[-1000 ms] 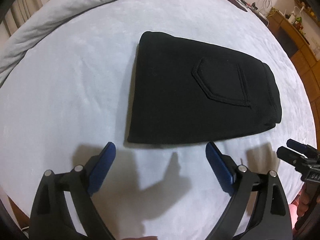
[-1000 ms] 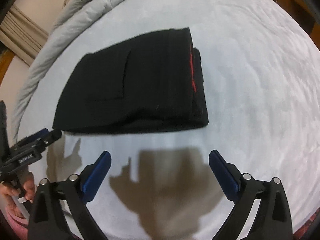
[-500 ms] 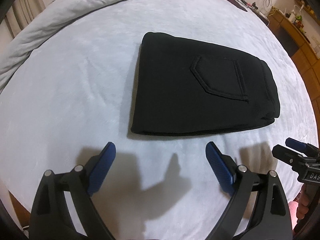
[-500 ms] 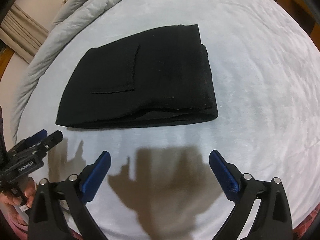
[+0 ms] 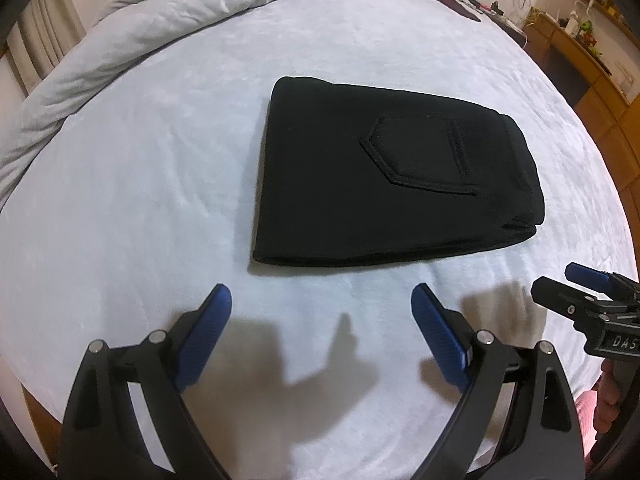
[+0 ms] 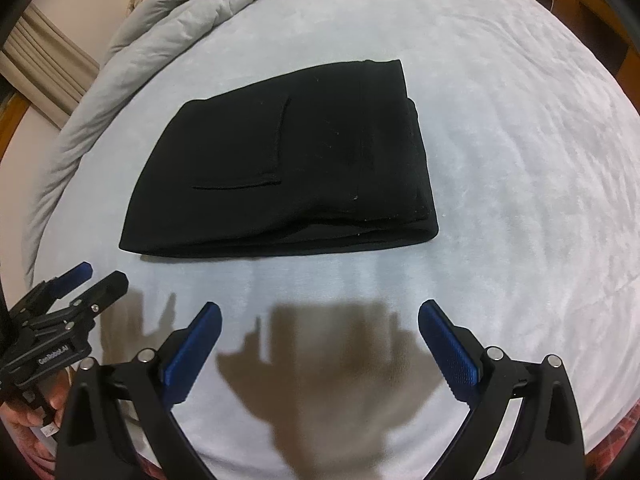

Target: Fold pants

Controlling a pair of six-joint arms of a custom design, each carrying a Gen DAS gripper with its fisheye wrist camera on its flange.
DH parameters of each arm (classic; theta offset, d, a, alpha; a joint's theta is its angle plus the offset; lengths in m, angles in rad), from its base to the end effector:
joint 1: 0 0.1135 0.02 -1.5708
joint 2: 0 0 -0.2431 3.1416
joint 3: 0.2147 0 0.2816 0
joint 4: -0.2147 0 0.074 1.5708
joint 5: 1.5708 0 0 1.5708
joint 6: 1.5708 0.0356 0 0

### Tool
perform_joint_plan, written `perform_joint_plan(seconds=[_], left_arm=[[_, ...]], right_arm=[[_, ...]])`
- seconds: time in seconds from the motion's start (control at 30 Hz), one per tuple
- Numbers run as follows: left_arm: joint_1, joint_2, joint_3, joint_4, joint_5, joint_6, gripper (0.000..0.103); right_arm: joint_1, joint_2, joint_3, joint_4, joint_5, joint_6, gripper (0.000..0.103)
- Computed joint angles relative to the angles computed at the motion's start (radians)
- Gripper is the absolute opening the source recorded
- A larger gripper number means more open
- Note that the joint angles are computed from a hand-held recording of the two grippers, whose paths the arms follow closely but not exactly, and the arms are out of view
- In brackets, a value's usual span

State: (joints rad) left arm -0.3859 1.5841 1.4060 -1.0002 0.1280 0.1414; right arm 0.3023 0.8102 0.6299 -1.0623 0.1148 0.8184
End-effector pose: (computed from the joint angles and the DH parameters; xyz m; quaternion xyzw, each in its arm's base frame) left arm 0.3193 -0.1346 0.2659 0.2671 0.9417 -0.0860 0.1855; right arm 0.1627 0.0465 0.1958 0.2604 0.9499 0.0387 0.1682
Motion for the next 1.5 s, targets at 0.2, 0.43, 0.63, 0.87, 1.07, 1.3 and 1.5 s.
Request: perform_joint_plan(seconds=[0.2,0.43,0.63,0.87,1.07,1.3,1.5], left_arm=[[-0.010,-0.014,-0.007,-0.001,-0.009,-0.004,0.091],[-0.017,-0.023,-0.012,0.000,-0.022,-0.010,0.091],[-0.019,-0.019,-0.008,-0.001,-0.028,-0.009,0.091],[-0.013,-0.009,-0.002,-0.001,-0.029,-0.004,0.091],[-0.014,-0.012,-0.006,-0.001,-0.031,-0.006,0.091],[-0.010,-0.008,-0.004,-0.004,-0.030,-0.001,0.091],[-0.020,-0.015,-0.013,-0.003,-0.037,-0.016,0.091]], right_arm=[[0.024,0.008,0.005,-0.006,0.017,0.023,0.099],[0.059,0.013,0.011,-0.019,0.044,0.059,0.099],[0.059,0.012,0.010,-0.023,0.045,0.063,0.099],[0.048,0.010,0.007,-0.027,0.040,0.055,0.099],[0.068,0.015,0.007,-0.027,0.046,0.078,0.099],[0.074,0.018,0.000,-0.023,0.043,0.095,0.099],[0.064,0.014,-0.008,-0.019,0.033,0.094,0.099]])
